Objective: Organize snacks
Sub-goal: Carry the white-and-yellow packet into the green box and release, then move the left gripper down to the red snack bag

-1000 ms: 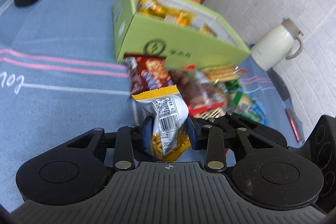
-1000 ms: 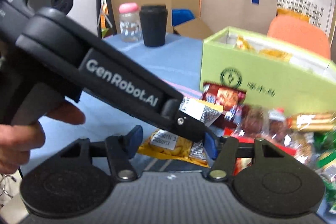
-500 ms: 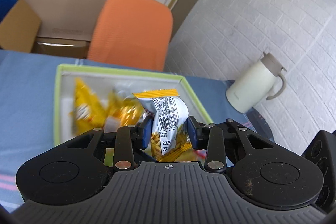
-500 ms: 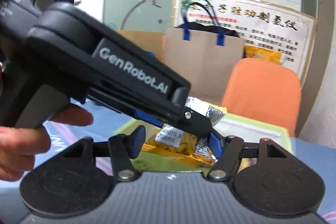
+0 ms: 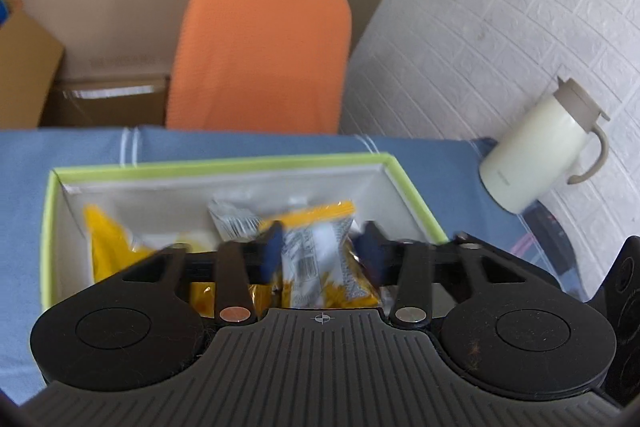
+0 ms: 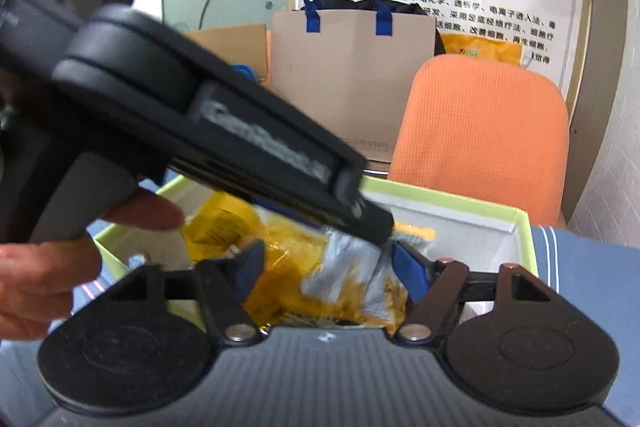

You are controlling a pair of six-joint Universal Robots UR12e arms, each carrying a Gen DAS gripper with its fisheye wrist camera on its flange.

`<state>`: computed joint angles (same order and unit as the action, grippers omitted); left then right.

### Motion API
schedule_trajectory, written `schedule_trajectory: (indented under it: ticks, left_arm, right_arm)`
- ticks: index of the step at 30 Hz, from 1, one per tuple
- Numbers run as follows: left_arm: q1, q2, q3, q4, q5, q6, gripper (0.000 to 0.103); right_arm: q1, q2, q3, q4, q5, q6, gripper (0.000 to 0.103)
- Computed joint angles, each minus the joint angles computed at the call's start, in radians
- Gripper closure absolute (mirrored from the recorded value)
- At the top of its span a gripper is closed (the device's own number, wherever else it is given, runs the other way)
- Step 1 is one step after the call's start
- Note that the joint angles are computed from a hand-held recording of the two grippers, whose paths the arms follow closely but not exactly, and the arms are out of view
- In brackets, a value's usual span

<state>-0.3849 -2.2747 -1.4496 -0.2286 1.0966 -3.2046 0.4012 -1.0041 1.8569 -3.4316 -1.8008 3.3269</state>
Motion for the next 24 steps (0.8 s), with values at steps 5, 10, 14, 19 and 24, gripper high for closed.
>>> schedule_trajectory:
  ticks: [5,10,14,19,24]
  left_arm:
    - [0.006,0.048,-0.083,0.147,0.042,-0.003,0.051]
    - [0.021,0.126,-0.231,0.277,0.04,0.006,0.041]
    - [0.034,0.189,-0.378,0.336,0.04,0.01,0.039]
    - [0.055,0.228,-0.514,0.343,0.028,-0.037,0.039]
    - [0.07,0.217,-0.506,0.196,-0.072,-0.037,0.044]
  right_arm:
    - [0.028,-0.032,0.058,-0.105,-0.08,0.002,0.013]
    - [0.073,-0.068,0.125,-0.183,-0.111,0.02,0.01]
    - [0.127,-0.086,0.177,-0.159,-0.079,0.089,0.01]
    - [0.175,-0.059,0.179,-0.058,-0.032,0.176,0.01]
    - [0.197,-0.028,0.138,0.012,-0.082,0.179,0.01]
